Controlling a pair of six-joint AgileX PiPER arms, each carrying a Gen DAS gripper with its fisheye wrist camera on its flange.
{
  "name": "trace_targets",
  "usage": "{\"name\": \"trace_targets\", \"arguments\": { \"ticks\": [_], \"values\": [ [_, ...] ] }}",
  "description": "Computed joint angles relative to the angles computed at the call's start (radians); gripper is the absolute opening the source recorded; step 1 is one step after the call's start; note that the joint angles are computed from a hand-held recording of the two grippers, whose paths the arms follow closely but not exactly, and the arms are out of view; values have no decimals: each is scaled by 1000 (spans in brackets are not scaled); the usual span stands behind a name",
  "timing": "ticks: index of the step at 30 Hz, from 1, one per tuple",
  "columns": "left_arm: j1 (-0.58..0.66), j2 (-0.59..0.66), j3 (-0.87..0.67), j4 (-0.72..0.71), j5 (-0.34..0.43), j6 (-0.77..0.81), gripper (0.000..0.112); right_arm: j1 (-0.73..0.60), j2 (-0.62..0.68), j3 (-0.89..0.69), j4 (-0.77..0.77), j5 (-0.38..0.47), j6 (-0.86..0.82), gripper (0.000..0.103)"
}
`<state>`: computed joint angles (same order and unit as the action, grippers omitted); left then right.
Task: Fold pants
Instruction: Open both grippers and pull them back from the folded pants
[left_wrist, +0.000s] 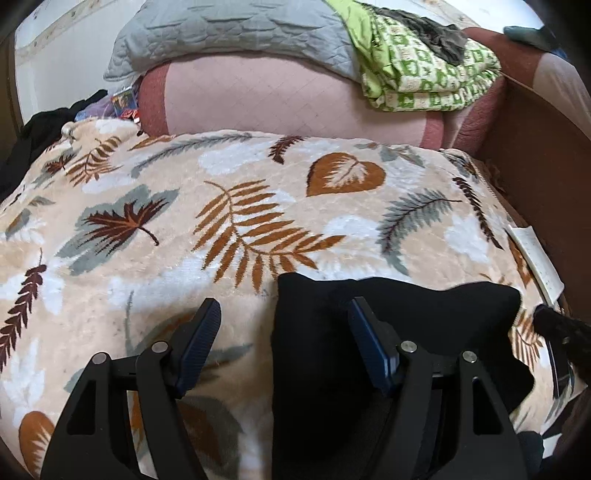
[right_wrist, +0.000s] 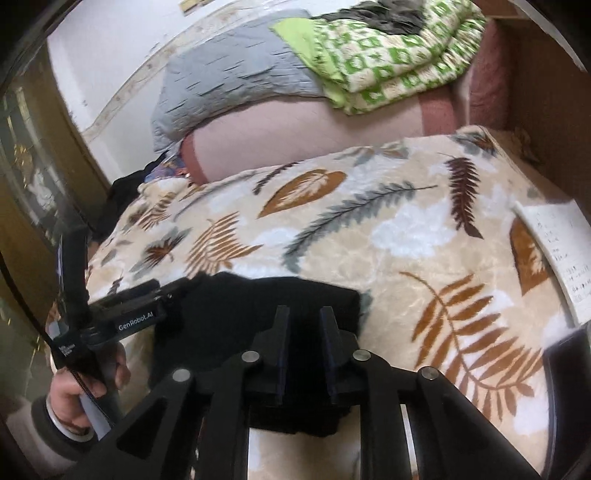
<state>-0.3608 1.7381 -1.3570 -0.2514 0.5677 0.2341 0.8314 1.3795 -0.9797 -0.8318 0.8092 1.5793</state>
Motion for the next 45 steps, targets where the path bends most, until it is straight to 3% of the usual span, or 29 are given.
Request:
{"name": "trace_targets", "arguments": {
  "ticks": [5,9,13,16,21,27,34,39,42,45],
  "values": [
    [-4,-36,26,-23,28,16,71,-2,33,1,-5,-40,33,22],
    [-27,-36,43,-17,20,6,71,-14,54,23,-39,-80,86,33],
    [-66,4,38,22,-9,-55,73,-83,91,68,-54,-176,131,32],
    [-82,23,47,41,-54,-94,82,-108,96,101,-88,-228,189,32],
    [-80,39,-14,53,17,-111,83,-78,70,63,-17,-167,99,35],
    [-67,-18,27,35,33,-88,83,40,51,48,-62,-72,158,45],
    [-61,-105,118,56,17,-93,83,88,115,45,-68,-31,186,48],
    [-51,-165,187,66,2,-113,83,134,73,32,-79,29,218,48],
    [-53,-203,221,74,-10,-120,83,180,57,21,-99,92,255,56],
    [-52,-240,247,70,-12,-113,83,213,43,17,-111,123,286,57]
  ]
}}
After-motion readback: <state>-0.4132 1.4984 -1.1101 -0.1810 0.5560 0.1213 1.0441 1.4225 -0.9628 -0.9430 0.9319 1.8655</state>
